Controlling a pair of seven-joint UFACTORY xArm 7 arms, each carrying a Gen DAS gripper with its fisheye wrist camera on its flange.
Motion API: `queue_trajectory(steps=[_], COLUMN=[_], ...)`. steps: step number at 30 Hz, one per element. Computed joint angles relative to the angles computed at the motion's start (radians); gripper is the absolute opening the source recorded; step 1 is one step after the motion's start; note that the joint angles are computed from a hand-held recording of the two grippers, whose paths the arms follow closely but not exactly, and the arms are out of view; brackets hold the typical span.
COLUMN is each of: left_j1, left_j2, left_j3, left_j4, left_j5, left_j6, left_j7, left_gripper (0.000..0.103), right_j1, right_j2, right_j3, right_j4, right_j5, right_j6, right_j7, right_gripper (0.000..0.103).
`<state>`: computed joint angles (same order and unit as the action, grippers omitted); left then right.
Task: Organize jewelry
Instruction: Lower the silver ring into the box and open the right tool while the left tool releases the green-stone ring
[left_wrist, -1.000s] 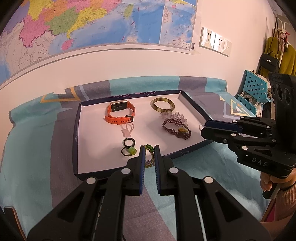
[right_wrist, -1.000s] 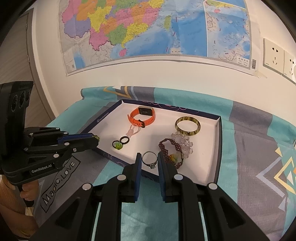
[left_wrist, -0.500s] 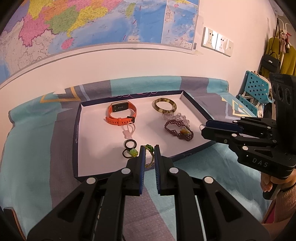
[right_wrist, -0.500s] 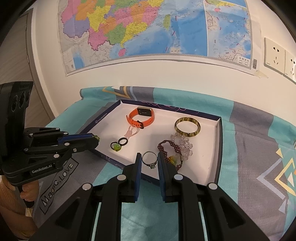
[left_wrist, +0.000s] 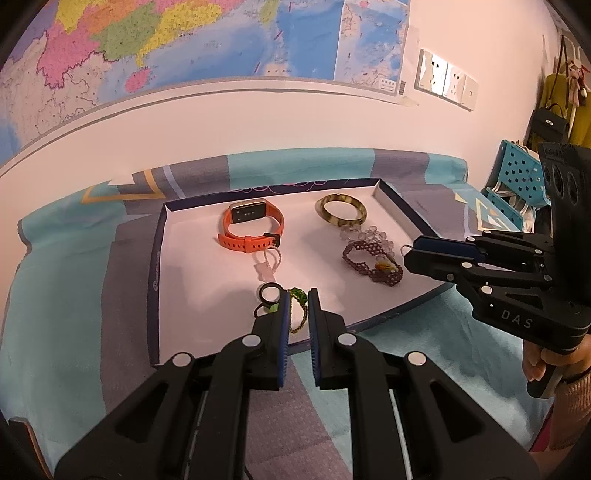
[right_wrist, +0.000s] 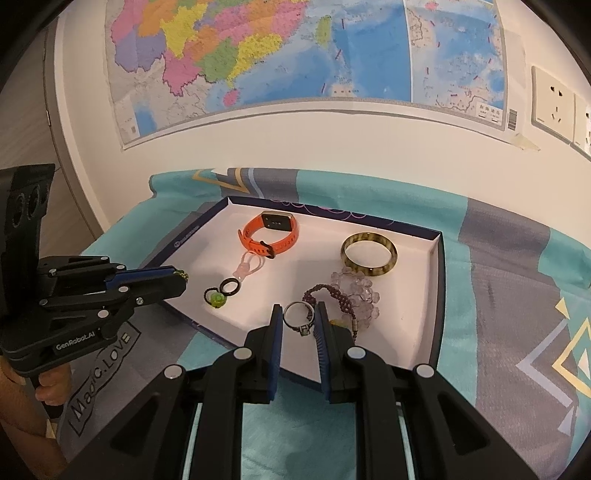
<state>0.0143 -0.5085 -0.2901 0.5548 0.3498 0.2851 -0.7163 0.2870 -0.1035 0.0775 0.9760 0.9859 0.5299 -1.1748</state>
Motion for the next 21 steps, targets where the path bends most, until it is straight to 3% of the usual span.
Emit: queue_trajectory(steps=[21], left_j1=[0.019], left_j2=[0.107], left_j3=[0.017], left_j4=[0.055], left_j5=[0.056], left_j6=[0.005], left_j7=[-0.040], left_gripper=[0.010], right_j1=[-0.026], right_j2=[0.085], right_j3=[0.033], right_j4=[0.055], right_j5=[-0.082], right_j6=[-0.019], right_j7=[0.072], right_gripper=[0.016])
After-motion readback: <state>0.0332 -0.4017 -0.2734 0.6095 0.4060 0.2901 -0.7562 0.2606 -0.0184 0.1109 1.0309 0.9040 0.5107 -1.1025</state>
